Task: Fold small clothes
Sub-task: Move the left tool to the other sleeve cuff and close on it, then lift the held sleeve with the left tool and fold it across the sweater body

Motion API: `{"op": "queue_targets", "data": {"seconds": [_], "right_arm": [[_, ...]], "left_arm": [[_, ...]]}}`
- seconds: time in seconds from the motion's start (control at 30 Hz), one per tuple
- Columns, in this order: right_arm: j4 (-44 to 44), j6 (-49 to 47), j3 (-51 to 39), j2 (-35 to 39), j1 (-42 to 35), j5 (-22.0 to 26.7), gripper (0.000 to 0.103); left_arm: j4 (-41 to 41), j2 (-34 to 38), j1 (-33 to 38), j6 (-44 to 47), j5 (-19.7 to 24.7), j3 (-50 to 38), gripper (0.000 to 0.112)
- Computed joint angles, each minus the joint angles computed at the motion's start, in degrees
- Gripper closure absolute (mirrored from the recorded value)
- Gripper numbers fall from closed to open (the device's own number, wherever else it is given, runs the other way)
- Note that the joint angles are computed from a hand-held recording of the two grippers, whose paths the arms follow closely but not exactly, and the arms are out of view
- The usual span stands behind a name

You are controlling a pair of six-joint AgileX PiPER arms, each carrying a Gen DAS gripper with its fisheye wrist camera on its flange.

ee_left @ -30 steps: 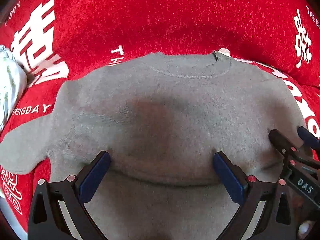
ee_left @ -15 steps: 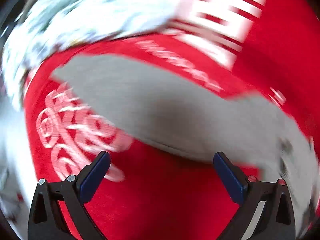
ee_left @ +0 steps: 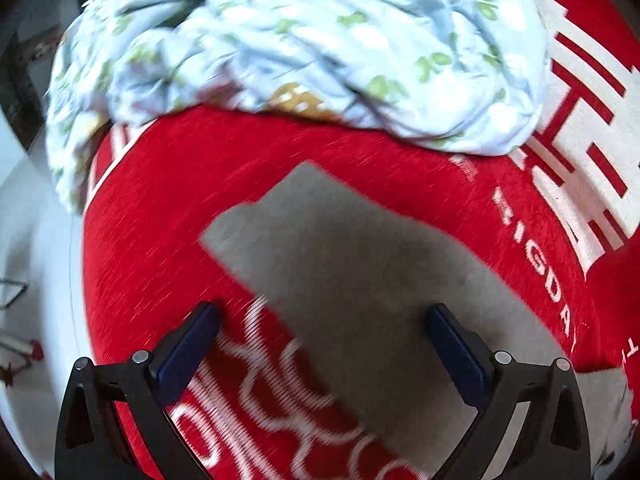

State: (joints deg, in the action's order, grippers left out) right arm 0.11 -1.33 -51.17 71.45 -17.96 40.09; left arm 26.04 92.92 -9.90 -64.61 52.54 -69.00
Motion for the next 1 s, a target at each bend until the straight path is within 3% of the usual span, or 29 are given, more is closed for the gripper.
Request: {"op": "queue_targets", "data": {"seconds": [0.07,0.13,0.17,0.37,0.57,1.0], "right_arm": [[-0.3,0.2,-0.1,0.1,0.1,0.0,0.005],[-0.5,0.3,-0.1,0.1,0.1,0.0,0.005],[-0.5,0.3,-0.1,0.1,0.1,0.1,0.005],[-1.9,1.6,-0.4,0.3,0.7,0.3,0.005],[-3.2,2.9,-0.5,0.4,1.3,0.3,0.005],[-1.3,1.0,-1.2,-1.0,0.2,3.1,0.005]], "left_arm": [[1.1,0.4,-1.0,0.7,-0.9,-0.7,0.031],[-0.6,0.1,-1.7,4.6,-2.8,-1.6,0.090],[-3.9,-0.1,-0.9,7.7,-4.2,-1.7,0.097],[-2.2,-2.2,-4.1,4.6,-4.7,-0.4,0.097],[-1.5,-4.8,-9.6,5.4,-1.4,-2.6,0.097],[-2.1,5.8,-28.2,4.7,8.9,-21.1,0.097]]}}
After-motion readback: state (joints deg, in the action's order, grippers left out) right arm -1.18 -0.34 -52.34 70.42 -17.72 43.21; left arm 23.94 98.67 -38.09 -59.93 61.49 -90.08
